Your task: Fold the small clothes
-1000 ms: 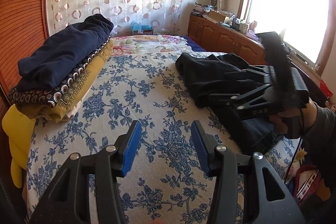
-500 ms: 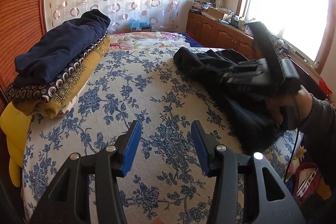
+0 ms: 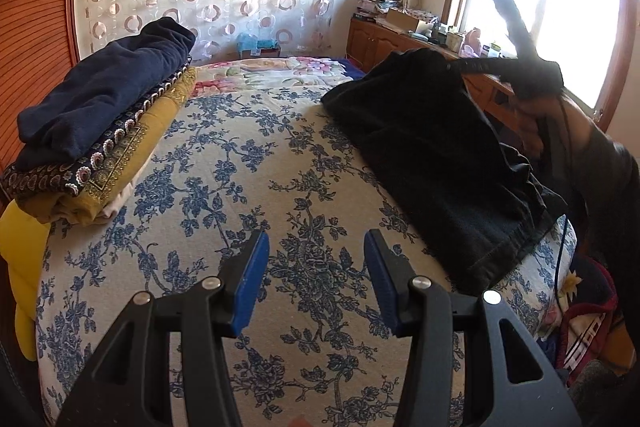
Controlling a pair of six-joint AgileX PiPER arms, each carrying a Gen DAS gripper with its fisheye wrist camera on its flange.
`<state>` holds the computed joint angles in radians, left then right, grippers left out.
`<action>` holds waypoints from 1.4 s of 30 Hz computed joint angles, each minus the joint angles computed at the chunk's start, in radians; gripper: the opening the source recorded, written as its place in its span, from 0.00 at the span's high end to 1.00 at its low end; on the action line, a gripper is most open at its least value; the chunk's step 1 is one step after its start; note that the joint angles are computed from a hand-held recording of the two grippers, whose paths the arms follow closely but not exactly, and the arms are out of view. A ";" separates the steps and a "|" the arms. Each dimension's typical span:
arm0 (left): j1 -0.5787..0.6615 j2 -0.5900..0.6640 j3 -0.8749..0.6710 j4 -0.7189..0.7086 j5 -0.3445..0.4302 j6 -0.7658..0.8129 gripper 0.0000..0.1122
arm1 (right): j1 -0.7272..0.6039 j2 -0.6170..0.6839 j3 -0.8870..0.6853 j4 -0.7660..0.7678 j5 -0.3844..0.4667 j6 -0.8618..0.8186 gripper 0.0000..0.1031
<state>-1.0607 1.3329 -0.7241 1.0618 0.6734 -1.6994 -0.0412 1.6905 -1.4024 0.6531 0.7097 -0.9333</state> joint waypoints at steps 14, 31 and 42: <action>-0.005 0.057 -0.044 -0.024 -0.025 0.043 0.57 | -0.062 0.242 -0.332 -0.389 0.060 0.385 0.50; -0.034 0.193 -0.160 -0.010 -0.076 0.041 0.57 | -0.465 -0.239 0.418 0.175 0.156 -0.426 0.50; -0.020 0.286 -0.241 -0.063 -0.124 0.101 0.57 | -0.537 -0.270 0.531 0.199 0.149 -0.540 0.87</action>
